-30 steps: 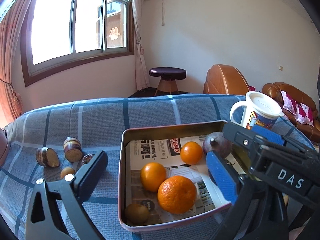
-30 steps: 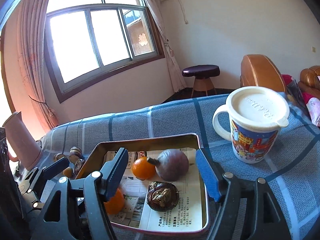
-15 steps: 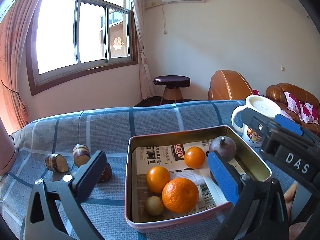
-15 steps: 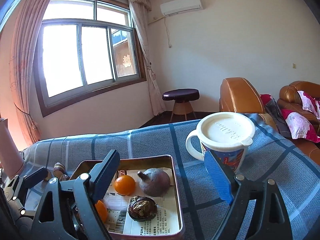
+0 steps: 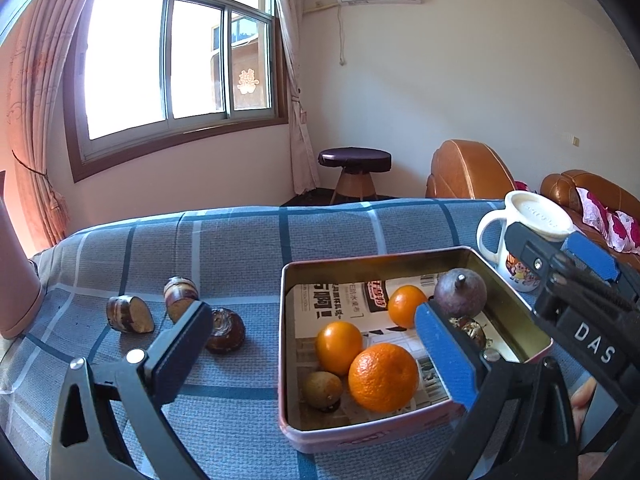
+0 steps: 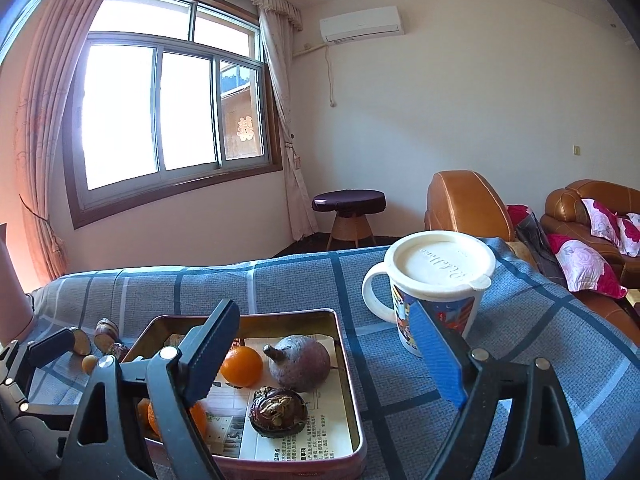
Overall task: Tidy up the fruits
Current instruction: 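Withdraw both open tools from the tin toward the remaining fruits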
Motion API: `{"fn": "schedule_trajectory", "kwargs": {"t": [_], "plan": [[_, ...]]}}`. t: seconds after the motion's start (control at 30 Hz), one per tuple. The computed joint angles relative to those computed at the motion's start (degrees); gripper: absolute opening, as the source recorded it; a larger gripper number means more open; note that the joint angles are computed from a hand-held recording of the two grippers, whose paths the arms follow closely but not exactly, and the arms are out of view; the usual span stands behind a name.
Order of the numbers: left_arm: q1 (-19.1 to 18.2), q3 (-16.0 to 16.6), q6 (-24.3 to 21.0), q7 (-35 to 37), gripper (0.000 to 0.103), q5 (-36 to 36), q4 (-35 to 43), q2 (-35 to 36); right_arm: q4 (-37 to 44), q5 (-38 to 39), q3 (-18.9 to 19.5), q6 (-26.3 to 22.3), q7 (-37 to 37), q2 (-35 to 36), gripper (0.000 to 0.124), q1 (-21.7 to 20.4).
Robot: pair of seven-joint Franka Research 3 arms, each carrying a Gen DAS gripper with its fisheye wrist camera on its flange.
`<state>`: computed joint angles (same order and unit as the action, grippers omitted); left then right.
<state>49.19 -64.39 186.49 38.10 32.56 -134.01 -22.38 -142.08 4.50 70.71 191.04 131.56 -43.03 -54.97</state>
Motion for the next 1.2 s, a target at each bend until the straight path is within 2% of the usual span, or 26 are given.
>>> {"fn": "schedule_trajectory", "kwargs": {"t": [0.3,0.6,0.77,0.9,1.03,1.2], "plan": [[-0.6,2.2,2.0,-1.8,0.103,-2.4,-3.3,-5.3,-0.2,-0.7,-0.1,-2.5,1.4,-3.6,0.088,1.2],[1.4,1.0,9.8,-1.9,0.103,-11.2,-8.7,-15.5,-0.9,-1.7,-0.8,-4.7,4.5,-7.3,0.093,2.4],[-1.1,2.9,9.8,1.8,0.103,-12.3,-9.3,-13.0,-1.5,-2.6,-1.6,-5.7,6.3,-8.1,0.093,3.4],[-1.5,3.0,11.3,2.7,0.103,-15.1,-10.9,-14.7,-2.2,-3.2,-2.4,-6.2,7.5,-8.7,0.093,4.6],[-3.7,4.6,10.9,5.3,0.103,-15.7,-11.4,-13.2,-2.6,-3.9,-2.8,-7.3,8.6,-9.9,0.093,5.7],[-5.0,5.5,11.1,5.6,0.103,-18.1,-13.1,-14.9,-3.1,-4.7,-3.5,-9.2,10.5,-11.3,0.093,7.0]]}}
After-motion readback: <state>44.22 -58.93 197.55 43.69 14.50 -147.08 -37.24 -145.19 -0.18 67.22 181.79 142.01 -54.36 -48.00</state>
